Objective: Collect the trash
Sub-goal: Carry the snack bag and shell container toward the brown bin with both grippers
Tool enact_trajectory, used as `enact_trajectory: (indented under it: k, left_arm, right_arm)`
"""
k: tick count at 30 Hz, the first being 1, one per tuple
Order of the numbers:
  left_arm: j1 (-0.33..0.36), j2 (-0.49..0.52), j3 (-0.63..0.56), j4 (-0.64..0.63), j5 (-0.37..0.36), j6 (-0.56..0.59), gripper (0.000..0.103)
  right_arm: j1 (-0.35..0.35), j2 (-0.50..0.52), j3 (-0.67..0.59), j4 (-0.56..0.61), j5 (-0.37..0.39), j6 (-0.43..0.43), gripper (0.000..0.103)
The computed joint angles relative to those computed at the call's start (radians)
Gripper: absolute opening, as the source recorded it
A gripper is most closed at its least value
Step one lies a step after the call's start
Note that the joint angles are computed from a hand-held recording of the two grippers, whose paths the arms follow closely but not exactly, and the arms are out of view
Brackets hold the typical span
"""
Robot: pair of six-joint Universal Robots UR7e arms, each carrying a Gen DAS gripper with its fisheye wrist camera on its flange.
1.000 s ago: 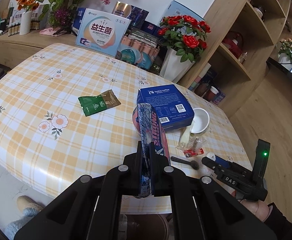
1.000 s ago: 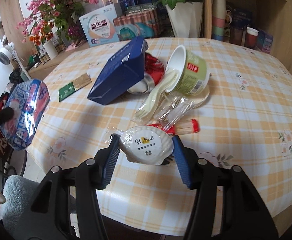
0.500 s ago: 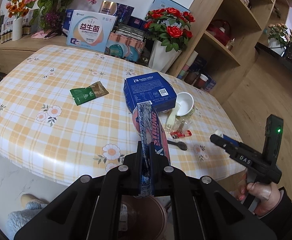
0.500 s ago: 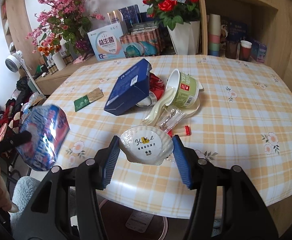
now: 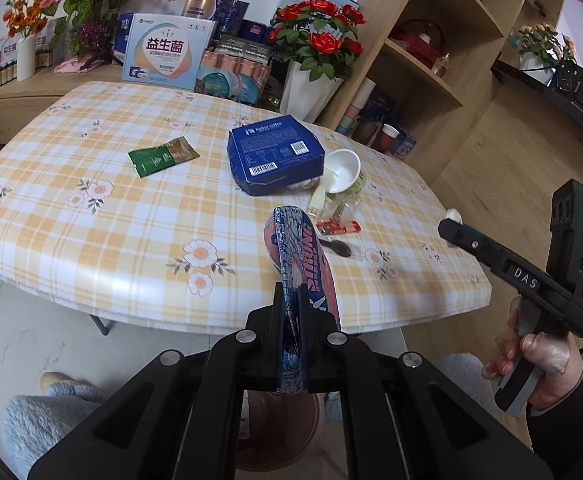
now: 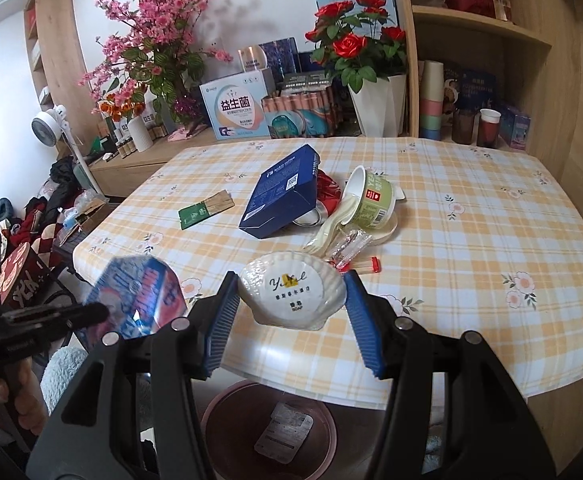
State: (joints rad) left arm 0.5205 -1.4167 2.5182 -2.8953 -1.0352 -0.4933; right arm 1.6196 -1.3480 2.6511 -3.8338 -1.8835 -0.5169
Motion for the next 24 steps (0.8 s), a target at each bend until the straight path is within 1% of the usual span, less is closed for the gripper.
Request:
enact_trajectory:
  k: [6, 11, 15, 20, 24]
  left_arm:
    - [-0.038, -0.022, 0.031, 0.031, -0.019, -0.032, 0.006]
    - [-0.045, -0.03, 0.037, 0.052, -0.047, -0.031, 0.006]
    - [-0.054, -0.04, 0.036, 0.07, -0.052, -0.028, 0.006]
    - [-0.066, -0.045, 0.038, 0.086, -0.07, -0.024, 0.006]
    - [-0.058, -0.037, 0.038, 0.095, -0.092, -0.017, 0.006]
  right_arm:
    - [0.01, -0.048, 0.045, -0.021, 0.002, -0.001, 0.055]
    - [0.008, -0.09, 0.064, -0.022, 0.002, 0.009, 0.055]
    - [0.011, -0.124, 0.068, -0.013, 0.001, 0.01, 0.055]
    - [0.015, -0.144, 0.07, -0.012, 0.007, 0.011, 0.055]
    - [0.015, -0.141, 0.07, -0.013, 0.008, 0.013, 0.055]
